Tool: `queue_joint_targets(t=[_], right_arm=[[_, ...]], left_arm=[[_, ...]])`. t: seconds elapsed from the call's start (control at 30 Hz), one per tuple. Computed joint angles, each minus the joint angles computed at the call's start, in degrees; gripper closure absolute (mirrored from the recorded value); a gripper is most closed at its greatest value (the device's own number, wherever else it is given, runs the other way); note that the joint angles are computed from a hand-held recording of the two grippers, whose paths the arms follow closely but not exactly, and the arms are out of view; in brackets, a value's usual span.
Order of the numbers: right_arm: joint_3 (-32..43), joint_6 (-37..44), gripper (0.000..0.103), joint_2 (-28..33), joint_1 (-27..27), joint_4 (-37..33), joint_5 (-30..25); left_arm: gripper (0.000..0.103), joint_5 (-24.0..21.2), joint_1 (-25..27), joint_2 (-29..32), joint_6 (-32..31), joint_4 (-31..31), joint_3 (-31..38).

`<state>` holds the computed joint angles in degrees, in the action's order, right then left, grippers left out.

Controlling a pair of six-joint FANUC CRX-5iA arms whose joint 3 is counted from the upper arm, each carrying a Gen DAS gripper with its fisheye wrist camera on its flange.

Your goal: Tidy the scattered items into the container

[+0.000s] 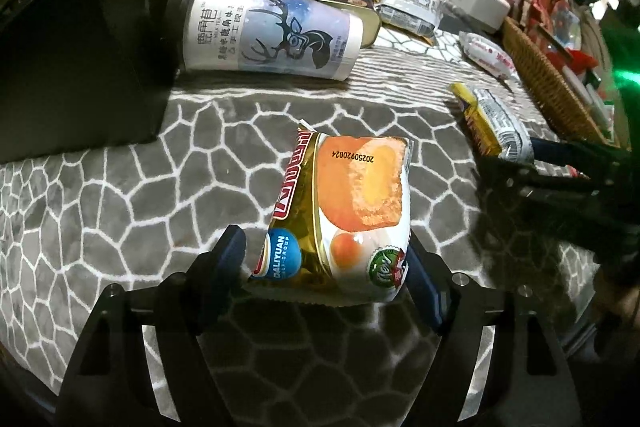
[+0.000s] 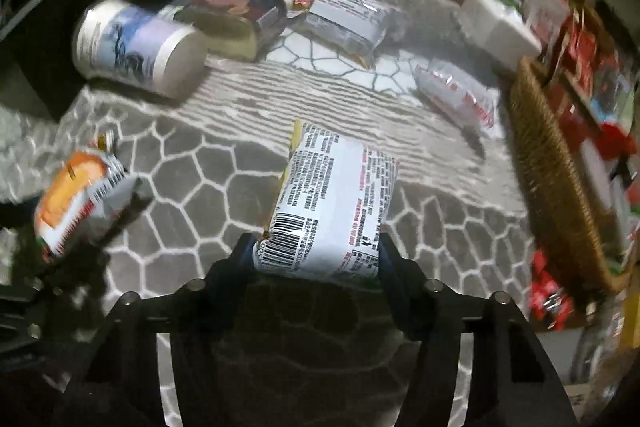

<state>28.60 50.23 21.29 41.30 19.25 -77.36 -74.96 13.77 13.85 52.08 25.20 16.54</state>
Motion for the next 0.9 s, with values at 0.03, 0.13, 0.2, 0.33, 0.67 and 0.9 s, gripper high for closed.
queue_joint_targets(t=[0.03, 0.13, 0.2, 0.33, 0.67, 0.9], right_arm=[[-0.3, -1.2, 0.044, -1.1, -0.9, -2.8, 1.4], [-4.0, -6.4, 0.044, -6.9, -6.4, -16.6, 9.6], [-8.2, -8.9, 0.044, -10.9, -10.4, -24.6, 15.3], [-13.1, -13.5, 0.042, -15.0, -12.6, -25.4, 18.1], [-16.0, -18.6, 0.036, -17.3, -10.2, -5.8, 9.4], [-15.9, -12.8, 0.021, -16.6, -9.0, -2.4, 8.6]], left_arm=[[0.029, 0.0, 0.0, 0.0, 0.0, 0.1, 0.0], [0.029, -0.4, 0.1, 0.4, 0.3, 0.4, 0.3], [0.029, -0.6, 0.1, 0.5, 0.5, 0.3, 0.5], [0.029, -0.7, -0.2, 0.4, 0.6, -0.2, 0.8], [0.029, -0.9, -1.4, 0.4, 1.2, -1.5, 1.8], [0.029, -0.1, -2.4, 0.5, 1.6, -2.4, 2.7]])
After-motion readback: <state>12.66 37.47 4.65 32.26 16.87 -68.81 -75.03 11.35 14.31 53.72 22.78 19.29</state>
